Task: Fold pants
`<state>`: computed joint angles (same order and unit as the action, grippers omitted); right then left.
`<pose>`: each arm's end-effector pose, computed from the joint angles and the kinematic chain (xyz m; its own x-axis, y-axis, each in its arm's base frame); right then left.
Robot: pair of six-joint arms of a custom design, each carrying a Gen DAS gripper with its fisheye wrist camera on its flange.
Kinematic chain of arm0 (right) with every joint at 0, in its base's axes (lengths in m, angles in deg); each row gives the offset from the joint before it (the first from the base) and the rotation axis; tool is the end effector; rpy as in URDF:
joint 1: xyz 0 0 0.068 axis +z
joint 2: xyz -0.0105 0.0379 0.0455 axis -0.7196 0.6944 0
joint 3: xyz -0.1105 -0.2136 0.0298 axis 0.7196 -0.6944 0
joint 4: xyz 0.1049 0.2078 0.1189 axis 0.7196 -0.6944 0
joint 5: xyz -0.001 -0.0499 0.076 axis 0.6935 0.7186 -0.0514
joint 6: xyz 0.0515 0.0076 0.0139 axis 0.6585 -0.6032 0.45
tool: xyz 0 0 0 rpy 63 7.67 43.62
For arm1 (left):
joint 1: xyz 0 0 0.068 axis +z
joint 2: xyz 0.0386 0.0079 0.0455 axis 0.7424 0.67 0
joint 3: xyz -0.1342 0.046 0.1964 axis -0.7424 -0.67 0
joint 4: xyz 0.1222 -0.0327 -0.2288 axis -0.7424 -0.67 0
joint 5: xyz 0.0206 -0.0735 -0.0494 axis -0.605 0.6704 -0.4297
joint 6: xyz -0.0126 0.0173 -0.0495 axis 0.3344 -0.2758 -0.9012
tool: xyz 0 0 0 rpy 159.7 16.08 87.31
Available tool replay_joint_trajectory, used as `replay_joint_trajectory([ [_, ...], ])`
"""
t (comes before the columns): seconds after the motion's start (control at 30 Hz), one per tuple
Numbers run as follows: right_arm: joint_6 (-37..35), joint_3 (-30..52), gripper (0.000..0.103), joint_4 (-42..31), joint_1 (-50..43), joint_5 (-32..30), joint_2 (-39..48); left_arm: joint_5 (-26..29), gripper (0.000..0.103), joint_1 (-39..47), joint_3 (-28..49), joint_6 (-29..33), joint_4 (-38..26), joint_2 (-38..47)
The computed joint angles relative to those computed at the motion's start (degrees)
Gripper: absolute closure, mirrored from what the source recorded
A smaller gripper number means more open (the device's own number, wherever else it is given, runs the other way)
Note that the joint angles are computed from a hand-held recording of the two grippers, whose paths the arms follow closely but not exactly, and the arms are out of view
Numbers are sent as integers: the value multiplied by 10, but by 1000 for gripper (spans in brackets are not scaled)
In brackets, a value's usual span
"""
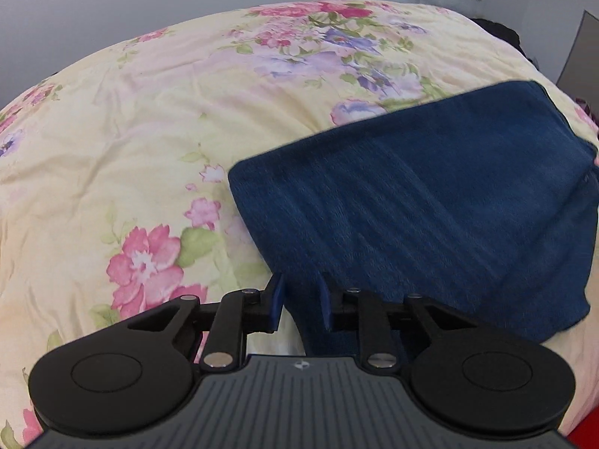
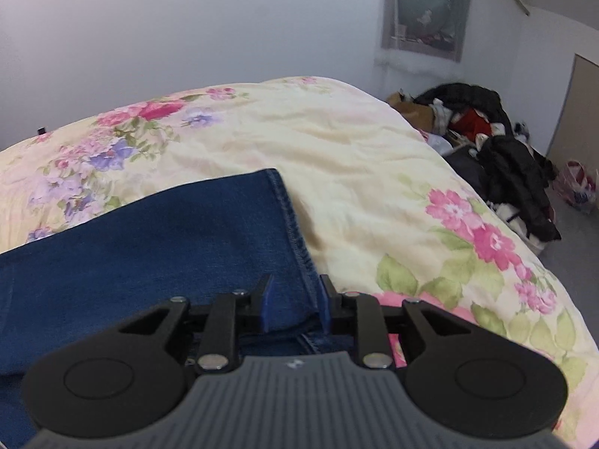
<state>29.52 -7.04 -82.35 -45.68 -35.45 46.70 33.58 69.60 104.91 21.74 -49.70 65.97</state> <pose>0.1803 -0.0156 0.1130 -0.5655 0.3597 -0.7422 0.5836 0.8104 -0.0519 0.3800 0.1318 0.0941 -0.5707 0.6143 -0.5449 0.7236 0.6900 0.0202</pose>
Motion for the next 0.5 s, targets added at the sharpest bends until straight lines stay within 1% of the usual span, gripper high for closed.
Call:
replay_joint_trajectory([
  [0.07,-5,6,83,41,25,19,59,-8,77,6,-23,25,15,-6],
  [0.17,16,15,84,93,16,-13,162,-28,78,12,-10,38,-9,19],
  [0.23,23,-1,84,145,2,-31,194,-28,78,21,-1,31,-15,40],
  [0.33,47,-15,85,189,-30,-70,223,-26,78,26,-5,13,-14,44],
  [0.4,50,-15,85,188,-31,-72,224,-25,78,31,-14,23,-15,31],
  [0.43,47,-11,85,175,-25,-65,219,-23,79,35,-16,26,-19,24],
  [0.5,48,-10,85,140,-8,-47,189,-14,84,48,-14,35,-48,8],
])
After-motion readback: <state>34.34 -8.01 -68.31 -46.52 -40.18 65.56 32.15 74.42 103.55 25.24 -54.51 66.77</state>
